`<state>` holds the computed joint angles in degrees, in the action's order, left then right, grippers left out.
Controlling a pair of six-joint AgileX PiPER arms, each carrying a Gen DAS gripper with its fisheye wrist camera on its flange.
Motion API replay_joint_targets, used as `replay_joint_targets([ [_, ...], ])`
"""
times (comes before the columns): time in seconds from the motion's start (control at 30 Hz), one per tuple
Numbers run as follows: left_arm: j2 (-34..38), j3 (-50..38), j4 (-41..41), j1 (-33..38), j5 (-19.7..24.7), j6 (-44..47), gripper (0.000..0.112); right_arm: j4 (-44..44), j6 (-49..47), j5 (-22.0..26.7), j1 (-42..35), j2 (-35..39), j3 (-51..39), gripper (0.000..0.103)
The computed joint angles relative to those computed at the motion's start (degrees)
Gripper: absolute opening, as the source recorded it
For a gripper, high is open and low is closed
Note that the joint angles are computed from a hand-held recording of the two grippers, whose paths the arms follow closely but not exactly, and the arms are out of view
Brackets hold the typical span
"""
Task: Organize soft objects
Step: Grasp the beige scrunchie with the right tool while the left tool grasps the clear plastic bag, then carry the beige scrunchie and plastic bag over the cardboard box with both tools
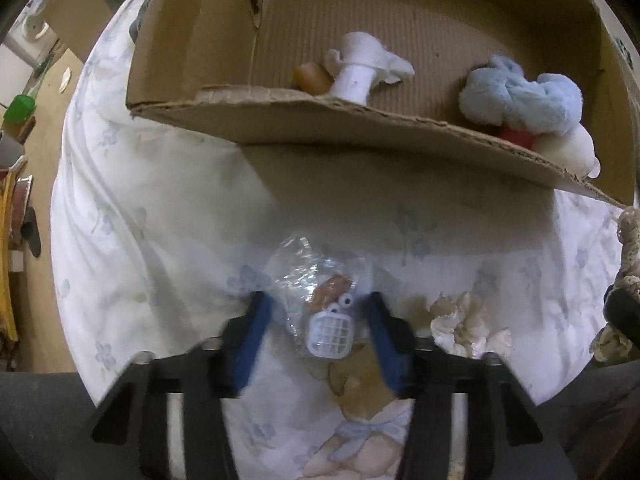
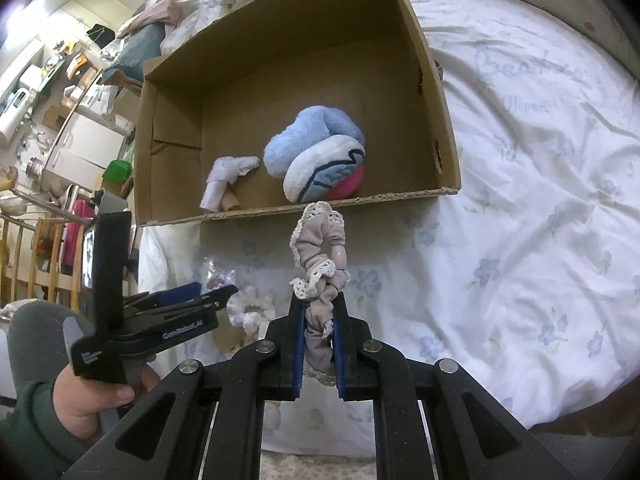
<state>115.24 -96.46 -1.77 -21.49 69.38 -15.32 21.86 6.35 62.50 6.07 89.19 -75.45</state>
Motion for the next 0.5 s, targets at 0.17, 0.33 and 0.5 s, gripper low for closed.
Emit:
replay_joint_targets([
  [0.17, -0.63, -0.16, 1.4, 1.56, -0.09, -0.56, 0.023, -0.12, -0.36, 0.44, 0.1, 0.03, -0.31, 0.013],
  [0.33, -2.92, 1.09, 3.25, 4.56, -0.79, -2.76, 0.023, -0.56, -0.42, 0.77, 0.3, 0.49, -0.75, 0.013],
  [0.5, -7.01, 3.47, 1.03, 8.66, -3.88, -3.02, 0.023, -1.62, 0.16, 0.86, 1.42, 0.76, -1.31, 0.013],
])
